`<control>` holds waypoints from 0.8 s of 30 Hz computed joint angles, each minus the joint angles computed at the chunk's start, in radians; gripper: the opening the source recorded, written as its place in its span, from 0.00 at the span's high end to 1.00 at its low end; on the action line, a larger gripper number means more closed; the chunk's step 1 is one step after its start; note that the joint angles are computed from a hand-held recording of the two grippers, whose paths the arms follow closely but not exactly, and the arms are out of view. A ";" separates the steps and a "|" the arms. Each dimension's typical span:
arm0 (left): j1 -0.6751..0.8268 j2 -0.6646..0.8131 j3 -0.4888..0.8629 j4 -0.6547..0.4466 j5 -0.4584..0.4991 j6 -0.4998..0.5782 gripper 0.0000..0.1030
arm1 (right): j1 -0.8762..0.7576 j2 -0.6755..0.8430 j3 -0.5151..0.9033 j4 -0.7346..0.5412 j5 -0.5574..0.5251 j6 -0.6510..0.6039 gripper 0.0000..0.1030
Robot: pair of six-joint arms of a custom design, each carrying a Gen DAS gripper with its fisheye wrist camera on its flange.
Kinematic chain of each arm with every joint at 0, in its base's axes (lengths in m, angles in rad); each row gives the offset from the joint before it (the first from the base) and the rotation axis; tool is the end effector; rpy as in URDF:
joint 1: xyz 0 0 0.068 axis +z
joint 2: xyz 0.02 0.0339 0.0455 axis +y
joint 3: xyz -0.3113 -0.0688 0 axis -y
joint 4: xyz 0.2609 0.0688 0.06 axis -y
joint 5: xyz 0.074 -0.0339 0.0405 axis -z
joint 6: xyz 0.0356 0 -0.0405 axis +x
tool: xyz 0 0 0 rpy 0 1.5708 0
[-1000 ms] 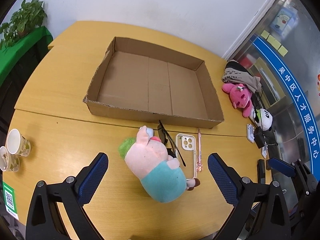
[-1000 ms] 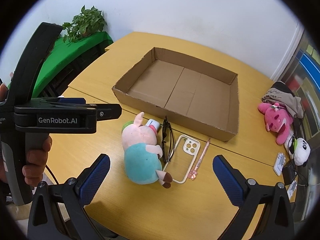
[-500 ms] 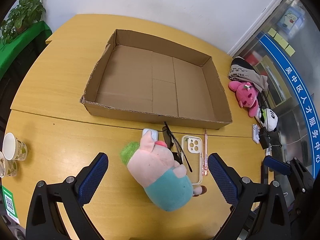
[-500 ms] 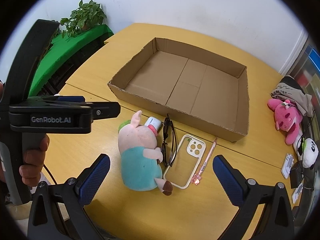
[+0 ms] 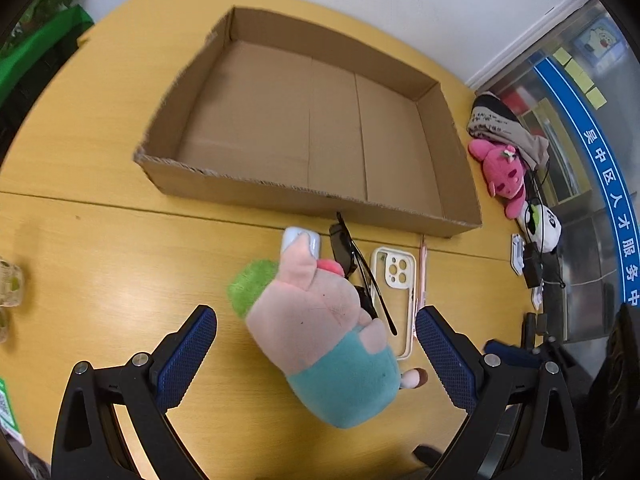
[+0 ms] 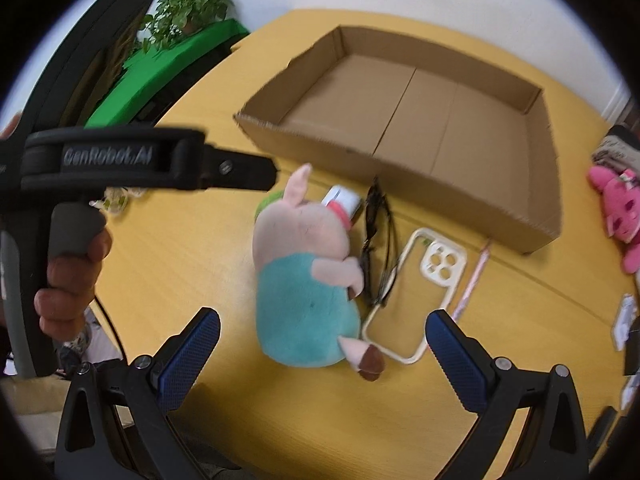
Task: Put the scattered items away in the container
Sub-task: 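Close the left gripper on the plush pig's body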
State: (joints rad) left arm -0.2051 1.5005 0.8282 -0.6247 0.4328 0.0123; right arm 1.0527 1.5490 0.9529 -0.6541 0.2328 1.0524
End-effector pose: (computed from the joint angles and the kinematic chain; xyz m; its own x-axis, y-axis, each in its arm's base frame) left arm 0.2597 -0.0693 0.2061 -0.9389 0.2067 -0.2753 0.3075 0.8632 -0.4004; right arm 0.1542 0.2540 0.2248 -0.9359 0.0649 -0.3463 0.0072 0.9862 0.1652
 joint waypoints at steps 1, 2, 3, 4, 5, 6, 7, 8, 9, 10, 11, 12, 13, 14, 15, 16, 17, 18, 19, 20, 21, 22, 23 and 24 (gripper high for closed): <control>-0.003 0.014 -0.002 0.012 0.004 -0.002 0.02 | -0.006 0.003 -0.016 0.028 -0.017 -0.005 0.01; -0.005 0.033 -0.003 0.021 0.009 -0.003 0.02 | -0.013 0.005 -0.029 0.053 -0.031 -0.013 0.01; -0.006 0.056 -0.002 0.029 0.010 -0.007 0.02 | -0.020 0.008 -0.042 0.080 -0.046 -0.024 0.01; -0.008 0.076 -0.002 0.037 0.007 -0.016 0.02 | -0.026 0.014 -0.054 0.103 -0.059 -0.035 0.01; -0.010 0.093 -0.004 0.045 0.005 -0.023 0.02 | -0.034 0.021 -0.063 0.124 -0.072 -0.043 0.01; -0.010 0.112 -0.005 0.051 0.007 -0.025 0.02 | -0.044 0.029 -0.076 0.153 -0.094 -0.050 0.01; -0.012 0.130 -0.004 0.054 0.012 -0.025 0.02 | -0.057 0.037 -0.094 0.191 -0.125 -0.051 0.01; -0.012 0.147 -0.004 0.057 0.019 -0.025 0.02 | -0.068 0.045 -0.110 0.226 -0.152 -0.050 0.01; -0.012 0.167 -0.004 0.060 0.028 -0.024 0.02 | -0.075 0.058 -0.120 0.252 -0.171 -0.050 0.03; -0.011 0.184 -0.006 0.064 0.035 -0.025 0.02 | -0.078 0.074 -0.125 0.272 -0.182 -0.053 0.03; -0.011 0.199 -0.010 0.072 0.040 -0.032 0.02 | -0.079 0.091 -0.125 0.283 -0.187 -0.058 0.03; -0.009 0.215 -0.014 0.080 0.048 -0.039 0.02 | -0.082 0.115 -0.122 0.296 -0.196 -0.064 0.03; -0.005 0.231 -0.017 0.087 0.059 -0.044 0.06 | -0.085 0.135 -0.121 0.309 -0.209 -0.070 0.03; -0.002 0.248 -0.020 0.094 0.072 -0.050 0.13 | -0.088 0.153 -0.119 0.321 -0.220 -0.075 0.03; -0.002 0.266 -0.023 0.103 0.075 -0.060 0.15 | -0.091 0.178 -0.116 0.333 -0.231 -0.081 0.04; -0.002 0.278 -0.029 0.114 0.075 -0.069 0.15 | -0.095 0.205 -0.111 0.344 -0.244 -0.084 0.05; 0.001 0.287 -0.032 0.121 0.084 -0.071 0.15 | -0.098 0.223 -0.109 0.352 -0.254 -0.084 0.07; 0.005 0.289 -0.036 0.127 0.094 -0.068 0.15 | -0.101 0.242 -0.105 0.351 -0.258 -0.080 0.10; 0.007 0.288 -0.041 0.132 0.098 -0.061 0.16 | -0.104 0.259 -0.103 0.355 -0.265 -0.078 0.13; 0.008 0.286 -0.044 0.134 0.101 -0.048 0.19 | -0.110 0.266 -0.110 0.374 -0.281 -0.077 0.13; 0.012 0.283 -0.047 0.132 0.107 -0.031 0.21 | -0.116 0.269 -0.119 0.393 -0.295 -0.072 0.16; 0.018 0.282 -0.047 0.128 0.112 -0.017 0.23 | -0.119 0.270 -0.124 0.403 -0.304 -0.068 0.17; 0.023 0.281 -0.045 0.122 0.117 -0.009 0.26 | -0.117 0.269 -0.123 0.402 -0.307 -0.068 0.21; 0.029 0.274 -0.046 0.113 0.124 0.002 0.27 | -0.112 0.267 -0.116 0.389 -0.303 -0.072 0.24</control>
State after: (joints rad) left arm -0.1757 1.7749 0.7824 -0.5116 0.5567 0.0139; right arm 0.9405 1.8163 0.8366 -0.2650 -0.0704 0.9807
